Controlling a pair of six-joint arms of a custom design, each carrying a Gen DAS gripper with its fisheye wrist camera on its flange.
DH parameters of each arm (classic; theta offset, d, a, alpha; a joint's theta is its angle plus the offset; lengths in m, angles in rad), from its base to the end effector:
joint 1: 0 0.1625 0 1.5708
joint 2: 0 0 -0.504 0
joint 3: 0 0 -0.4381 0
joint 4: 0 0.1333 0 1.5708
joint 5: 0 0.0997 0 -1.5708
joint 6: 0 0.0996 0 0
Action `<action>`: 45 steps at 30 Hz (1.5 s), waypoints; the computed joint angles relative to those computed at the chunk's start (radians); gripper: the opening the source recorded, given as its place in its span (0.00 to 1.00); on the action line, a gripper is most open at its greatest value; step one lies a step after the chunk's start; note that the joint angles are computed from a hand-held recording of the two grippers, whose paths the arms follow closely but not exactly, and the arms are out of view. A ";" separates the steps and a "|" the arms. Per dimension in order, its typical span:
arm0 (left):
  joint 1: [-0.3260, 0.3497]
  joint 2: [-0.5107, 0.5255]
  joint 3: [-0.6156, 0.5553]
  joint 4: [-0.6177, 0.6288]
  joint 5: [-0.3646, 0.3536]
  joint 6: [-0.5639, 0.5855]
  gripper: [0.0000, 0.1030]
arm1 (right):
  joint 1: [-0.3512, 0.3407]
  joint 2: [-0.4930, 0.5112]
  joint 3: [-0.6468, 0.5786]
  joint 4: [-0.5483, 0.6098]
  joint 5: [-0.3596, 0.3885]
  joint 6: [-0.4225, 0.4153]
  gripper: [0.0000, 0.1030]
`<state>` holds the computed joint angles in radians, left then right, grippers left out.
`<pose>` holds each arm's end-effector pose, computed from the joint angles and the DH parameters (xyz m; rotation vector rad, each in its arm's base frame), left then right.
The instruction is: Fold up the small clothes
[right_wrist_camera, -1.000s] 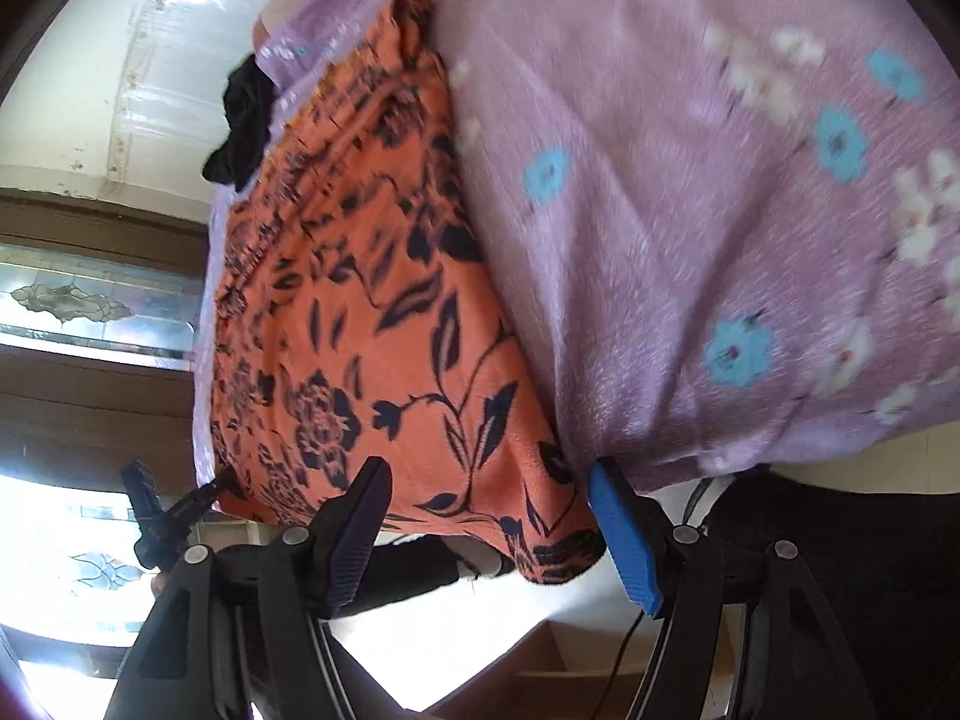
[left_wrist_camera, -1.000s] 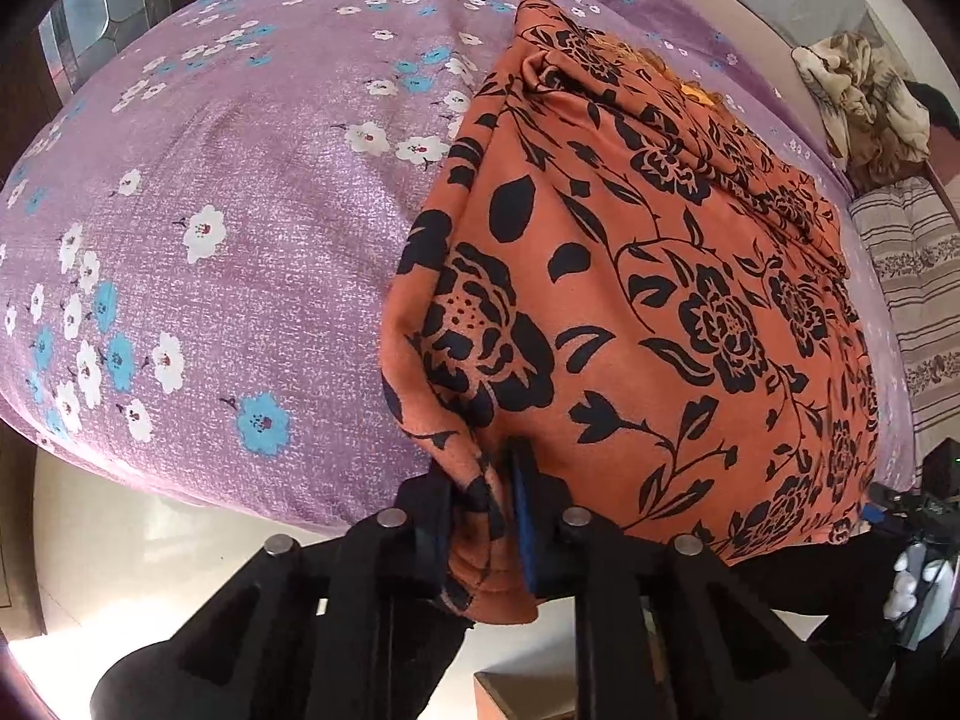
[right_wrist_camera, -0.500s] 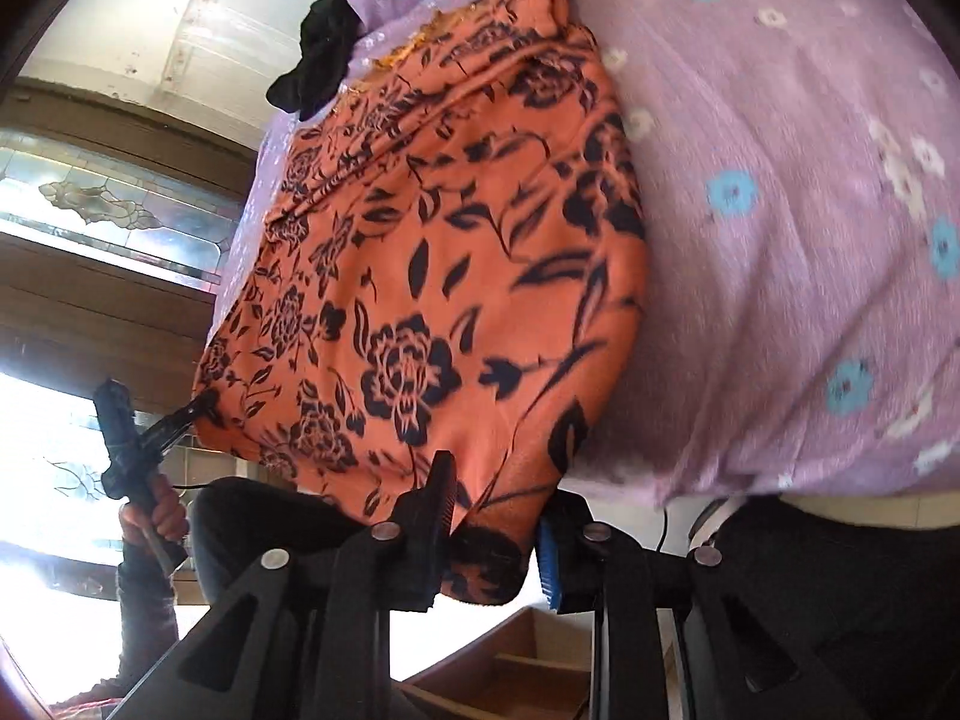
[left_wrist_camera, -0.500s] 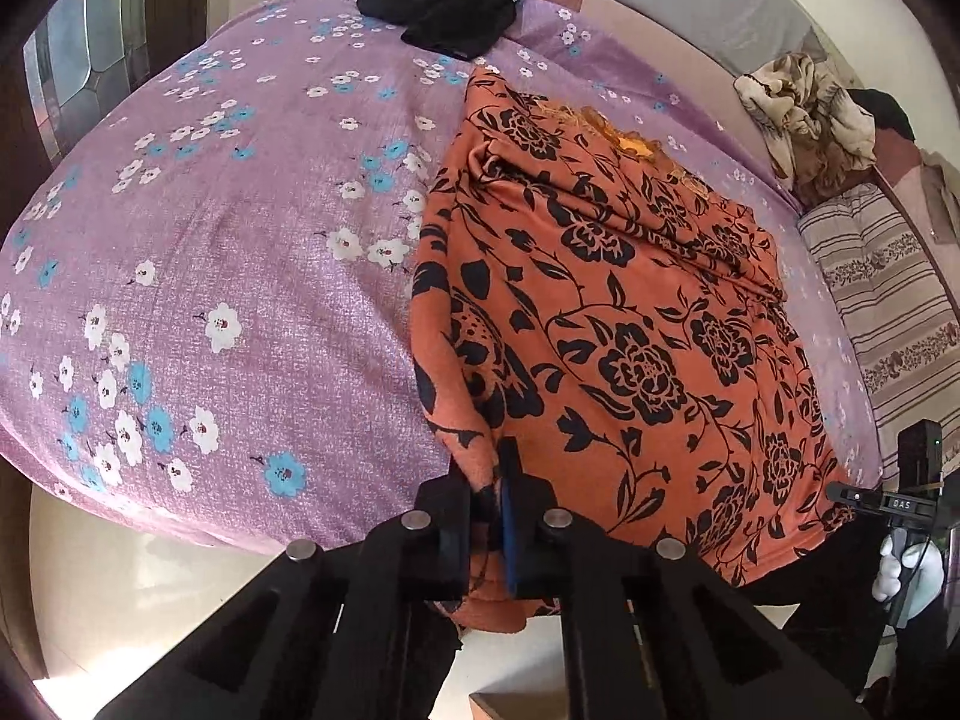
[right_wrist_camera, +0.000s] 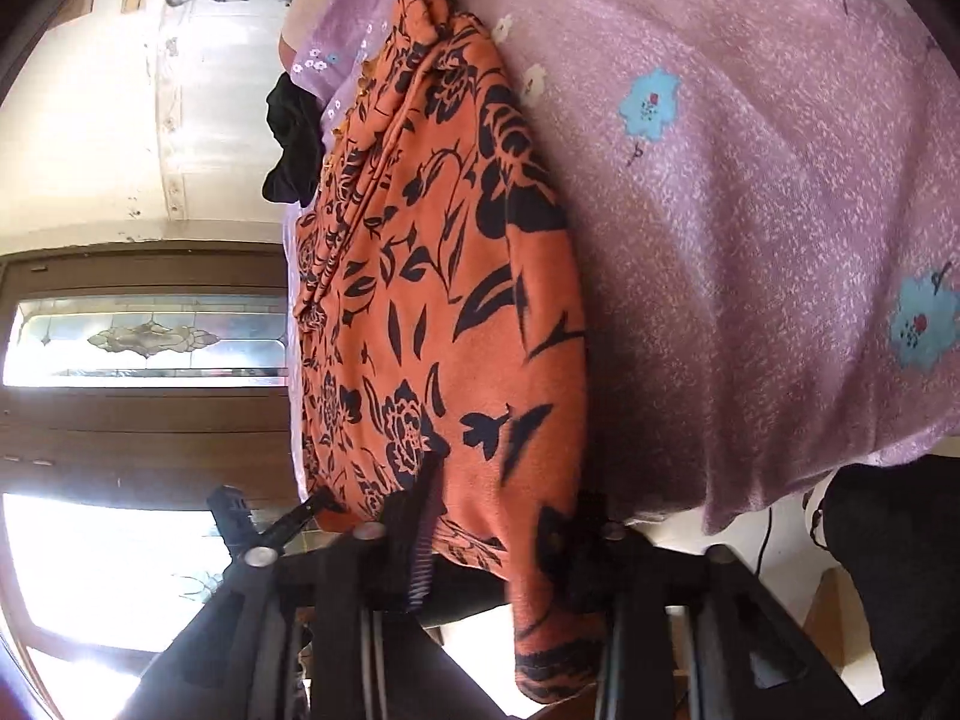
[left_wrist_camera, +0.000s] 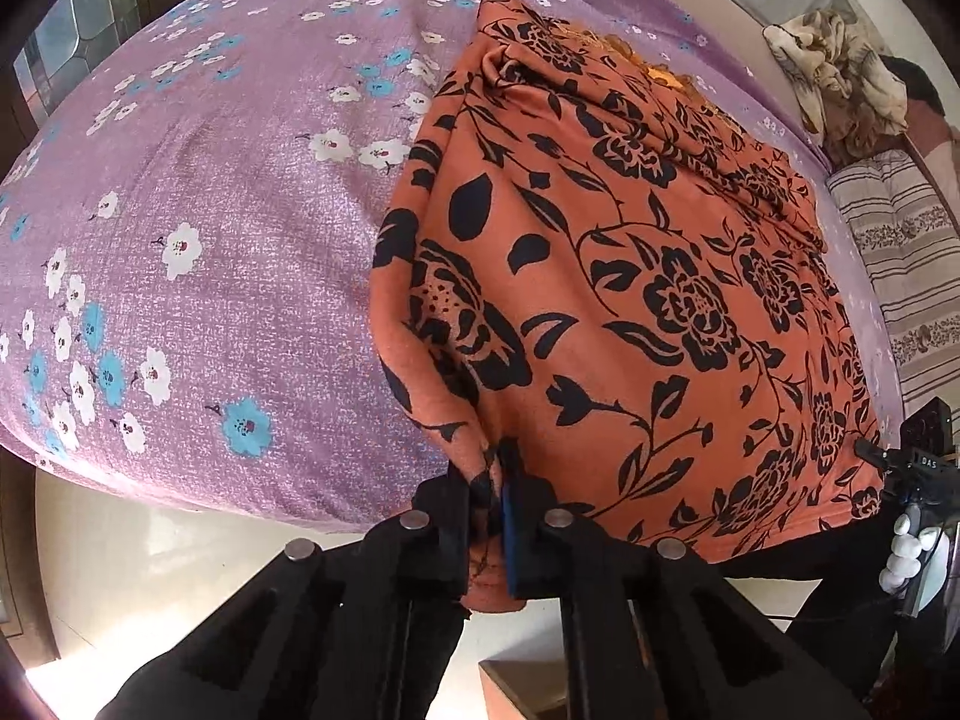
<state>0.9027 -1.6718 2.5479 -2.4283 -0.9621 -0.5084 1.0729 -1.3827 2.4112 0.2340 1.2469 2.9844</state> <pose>-0.0537 -0.3752 0.2438 0.2143 2.5829 -0.4317 0.0237 -0.3020 0.1621 0.4161 2.8500 -0.5749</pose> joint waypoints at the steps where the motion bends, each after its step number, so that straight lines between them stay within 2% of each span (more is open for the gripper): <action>1: -0.005 -0.012 0.000 -0.002 -0.013 -0.004 0.08 | 0.013 -0.006 0.002 -0.007 -0.011 0.006 0.09; 3: -0.006 -0.037 -0.005 -0.018 -0.047 -0.004 0.08 | 0.021 -0.035 0.007 -0.005 -0.056 -0.004 0.09; 6: -0.014 -0.082 -0.024 -0.033 -0.085 0.002 0.07 | -0.004 -0.058 0.013 -0.002 -0.219 -0.031 0.09; 10: -0.039 -0.100 -0.077 -0.069 -0.112 0.033 0.07 | 0.040 -0.058 -0.031 -0.042 -0.322 0.047 0.09; 13: -0.035 -0.055 -0.138 -0.133 -0.131 0.078 0.07 | 0.077 -0.060 -0.081 -0.119 -0.380 0.163 0.09; 16: 0.008 0.019 -0.215 -0.221 -0.165 0.124 0.07 | 0.132 -0.056 -0.145 -0.231 -0.381 0.295 0.09; 19: 0.043 0.128 -0.301 -0.302 -0.141 0.184 0.08 | 0.171 -0.014 -0.224 -0.318 -0.369 0.415 0.09; 23: 0.116 0.283 -0.416 -0.398 -0.132 0.193 0.08 | 0.195 0.053 -0.356 -0.360 -0.322 0.492 0.09; 27: 0.187 0.437 -0.519 -0.507 -0.094 0.199 0.08 | 0.156 0.101 -0.445 -0.367 -0.300 0.539 0.12; 29: 0.222 0.513 -0.564 -0.548 -0.066 0.183 0.08 | 0.156 0.140 -0.500 -0.323 -0.229 0.538 0.21; 30: 0.239 0.540 -0.581 -0.559 -0.067 0.166 0.08 | 0.163 0.162 -0.526 -0.309 -0.180 0.541 0.43; 31: 0.258 0.562 -0.590 -0.578 -0.083 0.151 0.08 | 0.160 0.167 -0.532 -0.322 -0.151 0.563 0.72; 33: 0.279 0.584 -0.582 -0.655 -0.113 0.126 0.11 | 0.134 0.161 -0.519 -0.414 -0.176 0.634 0.75; 34: 0.285 0.588 -0.569 -0.710 -0.140 0.124 0.19 | 0.127 0.153 -0.514 -0.432 -0.187 0.646 0.75; 35: 0.287 0.587 -0.552 -0.773 -0.170 0.133 0.25 | 0.133 0.141 -0.513 -0.431 -0.164 0.634 0.75; 37: 0.271 0.577 -0.516 -0.867 -0.186 0.162 0.56 | 0.162 0.108 -0.500 -0.433 -0.125 0.549 0.75; 38: 0.247 0.576 -0.495 -0.921 -0.140 0.176 0.62 | 0.181 0.095 -0.499 -0.411 -0.123 0.474 0.75; 40: 0.168 0.579 -0.448 -1.022 0.039 0.237 0.85 | 0.251 0.110 -0.548 -0.267 -0.062 0.300 0.75; 42: 0.107 0.571 -0.427 -0.996 0.172 0.288 0.88 | 0.341 0.159 -0.605 -0.109 0.046 0.127 0.73; 43: 0.089 0.571 -0.417 -1.005 0.200 0.315 0.88 | 0.381 0.190 -0.622 -0.054 0.088 0.065 0.72; 44: 0.067 0.567 -0.407 -0.989 0.238 0.319 0.88 | 0.413 0.222 -0.633 -0.009 0.120 0.026 0.69; 45: 0.053 0.561 -0.403 -0.930 0.280 0.290 0.88 | 0.442 0.265 -0.652 0.042 0.153 0.013 0.63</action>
